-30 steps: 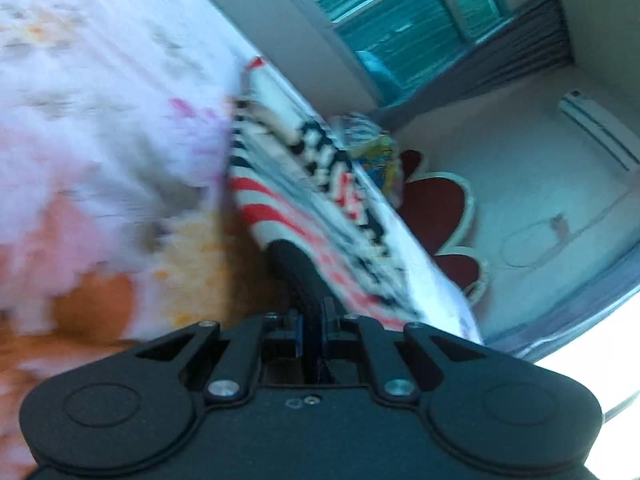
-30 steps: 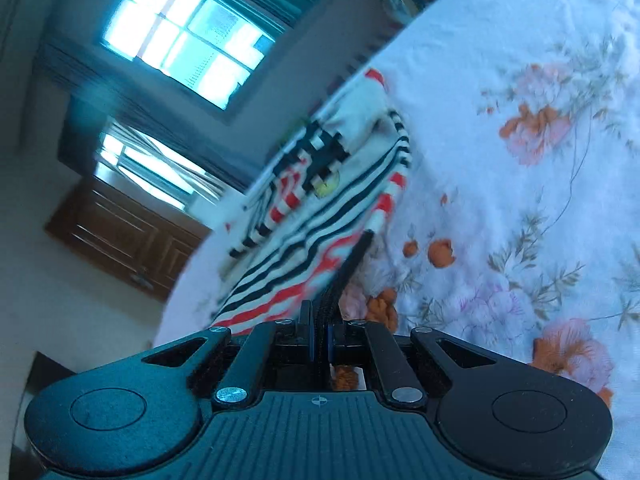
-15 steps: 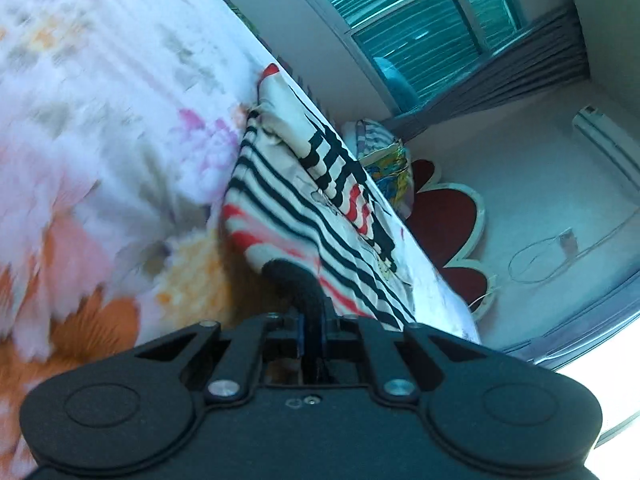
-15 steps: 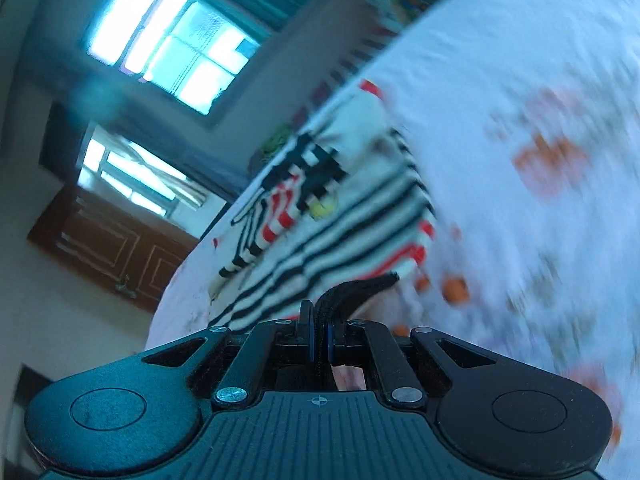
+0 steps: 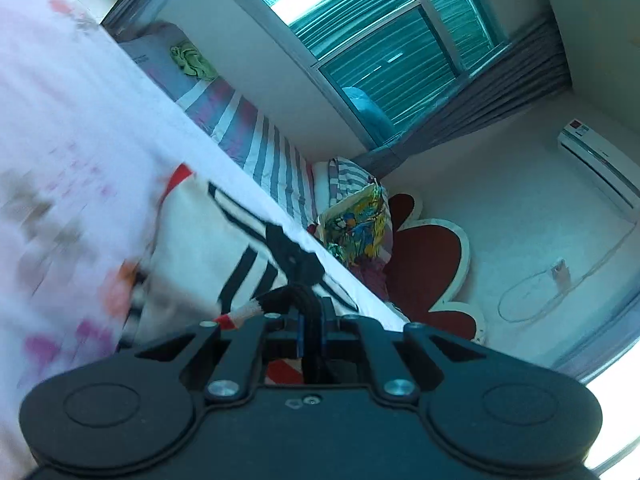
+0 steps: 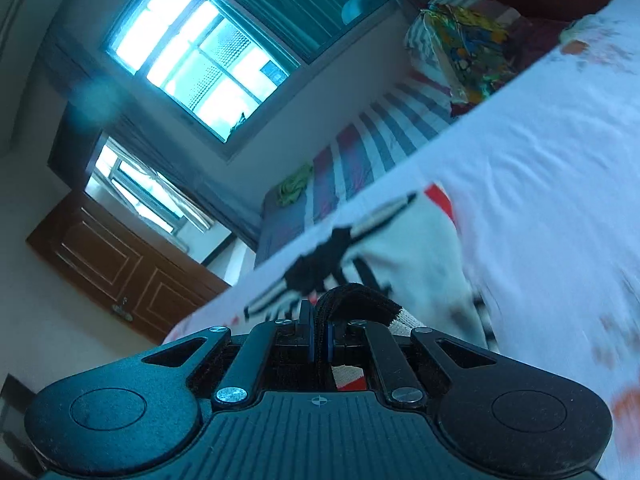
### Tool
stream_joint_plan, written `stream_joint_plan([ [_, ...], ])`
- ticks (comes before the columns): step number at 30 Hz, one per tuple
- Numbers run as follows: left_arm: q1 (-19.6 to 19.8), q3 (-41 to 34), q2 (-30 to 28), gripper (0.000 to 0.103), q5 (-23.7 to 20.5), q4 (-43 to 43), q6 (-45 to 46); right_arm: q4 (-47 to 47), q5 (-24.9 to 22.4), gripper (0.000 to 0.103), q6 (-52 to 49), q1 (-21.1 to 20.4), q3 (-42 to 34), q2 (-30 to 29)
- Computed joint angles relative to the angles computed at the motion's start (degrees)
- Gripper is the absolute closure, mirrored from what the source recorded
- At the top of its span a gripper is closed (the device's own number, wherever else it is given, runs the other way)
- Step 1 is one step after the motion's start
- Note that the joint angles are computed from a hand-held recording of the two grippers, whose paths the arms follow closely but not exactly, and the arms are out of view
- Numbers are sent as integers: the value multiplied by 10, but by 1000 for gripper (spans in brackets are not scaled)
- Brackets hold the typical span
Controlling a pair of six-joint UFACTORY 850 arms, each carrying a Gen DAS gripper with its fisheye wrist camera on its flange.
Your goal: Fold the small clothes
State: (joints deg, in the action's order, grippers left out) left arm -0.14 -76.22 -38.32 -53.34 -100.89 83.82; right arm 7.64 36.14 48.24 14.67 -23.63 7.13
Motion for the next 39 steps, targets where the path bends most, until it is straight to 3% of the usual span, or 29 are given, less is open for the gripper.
stream_joint_plan([
  [3,-23,-88,-57,96,44,27,-41,-103,13,98,72,-59,-58,-81],
  [7,-44,-205,-135,96,87,85,-114,-187,19,98,129,-105,-132,-181],
  [12,-56,-333,-222,96,109,143,-194,-263,56,98,189,-146,-201,-287],
  [16,-61,-419,-284,93,98,177,-225,-302,87,98,199,-166,-244,-347],
  [17,-63,-421,-288,81,103,167,-211,-285,93,98,169,-164,-244,-350],
  [18,-63,-412,-285,54,105,143,-186,-277,94,96,155,-163,-248,-354],
  [19,-63,-407,-285,36,107,119,-165,-273,95,79,150,-164,-251,-359],
  [20,-63,-394,-281,9,107,80,-130,-248,102,43,131,-161,-248,-359],
  [21,-65,-373,-270,5,120,35,-88,-202,127,28,97,-155,-235,-355],
  [23,-61,-369,-270,7,99,14,-68,-183,181,23,87,-159,-219,-352],
  [24,-63,-377,-271,12,108,39,-76,-189,181,23,89,-163,-217,-349],
  [27,-73,-421,-279,33,140,180,-110,-211,123,30,18,-161,-228,-333],
  [30,-86,-472,-296,35,159,310,-172,-196,13,45,-86,-142,-264,-335],
  [32,-99,-503,-307,42,184,395,-223,-142,-64,59,-176,-122,-298,-352],
  [33,-104,-520,-314,44,187,435,-244,-111,-96,61,-226,-113,-316,-365],
  [36,-118,-527,-314,50,209,520,-255,-18,-112,62,-351,-92,-340,-390],
  [37,-122,-517,-308,55,225,536,-247,4,-117,69,-378,-88,-344,-393],
  [38,-125,-501,-299,65,241,536,-230,13,-115,87,-392,-85,-347,-400],
  [39,-125,-482,-291,83,259,512,-195,25,-113,91,-407,-84,-351,-407],
])
